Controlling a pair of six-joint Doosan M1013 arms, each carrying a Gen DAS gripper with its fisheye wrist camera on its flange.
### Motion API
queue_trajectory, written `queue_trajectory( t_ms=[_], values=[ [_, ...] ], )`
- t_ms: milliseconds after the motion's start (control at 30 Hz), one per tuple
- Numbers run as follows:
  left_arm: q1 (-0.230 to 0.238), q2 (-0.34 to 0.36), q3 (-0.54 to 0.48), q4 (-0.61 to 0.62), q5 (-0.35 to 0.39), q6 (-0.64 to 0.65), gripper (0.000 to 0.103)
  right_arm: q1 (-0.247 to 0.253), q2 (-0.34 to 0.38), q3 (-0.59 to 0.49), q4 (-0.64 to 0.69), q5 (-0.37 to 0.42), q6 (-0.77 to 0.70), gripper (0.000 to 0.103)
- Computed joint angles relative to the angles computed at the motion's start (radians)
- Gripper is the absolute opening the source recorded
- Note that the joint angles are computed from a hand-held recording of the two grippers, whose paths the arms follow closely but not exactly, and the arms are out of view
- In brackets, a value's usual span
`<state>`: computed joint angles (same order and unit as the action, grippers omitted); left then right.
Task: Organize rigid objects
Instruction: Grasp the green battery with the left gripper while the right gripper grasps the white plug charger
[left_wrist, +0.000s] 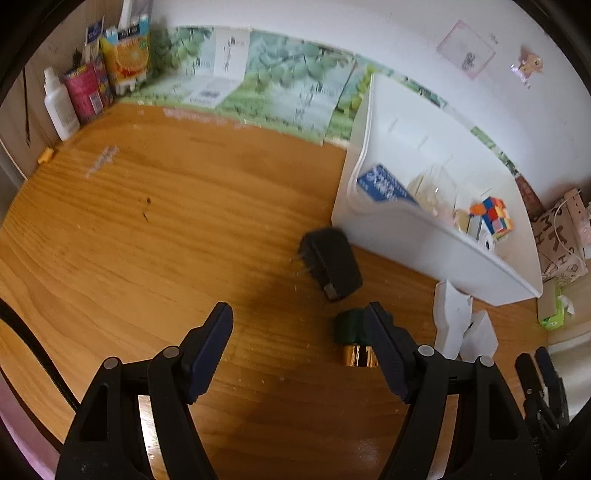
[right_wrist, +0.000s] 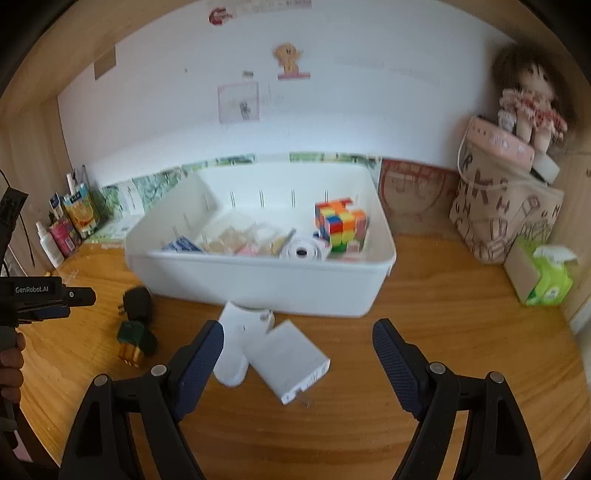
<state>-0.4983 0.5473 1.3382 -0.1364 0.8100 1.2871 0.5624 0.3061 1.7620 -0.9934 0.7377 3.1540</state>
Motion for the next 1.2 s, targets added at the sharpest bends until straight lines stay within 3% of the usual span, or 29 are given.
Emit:
queue_trajectory(
  t_ms=[533, 833, 1200],
  values=[
    [-0.034, 0.041, -0.016, -0.092, 0.055, 0.068, 0.078, -0.044, 0.049, 0.024, 0.153, -0.116, -0.126, 0.083],
    [-0.049, 0.063, -0.035, -0.066, 0.030, 0.003, 0.078, -0.071, 0.062, 0.020, 0.233, -0.187, -0.255, 0.083],
    [-0.070, 0.081, -0.056, 0.037, 0.001, -0.129, 0.076, -0.081, 0.082, -0.004, 0.211, -0.164, -0.308, 0.083]
  ],
)
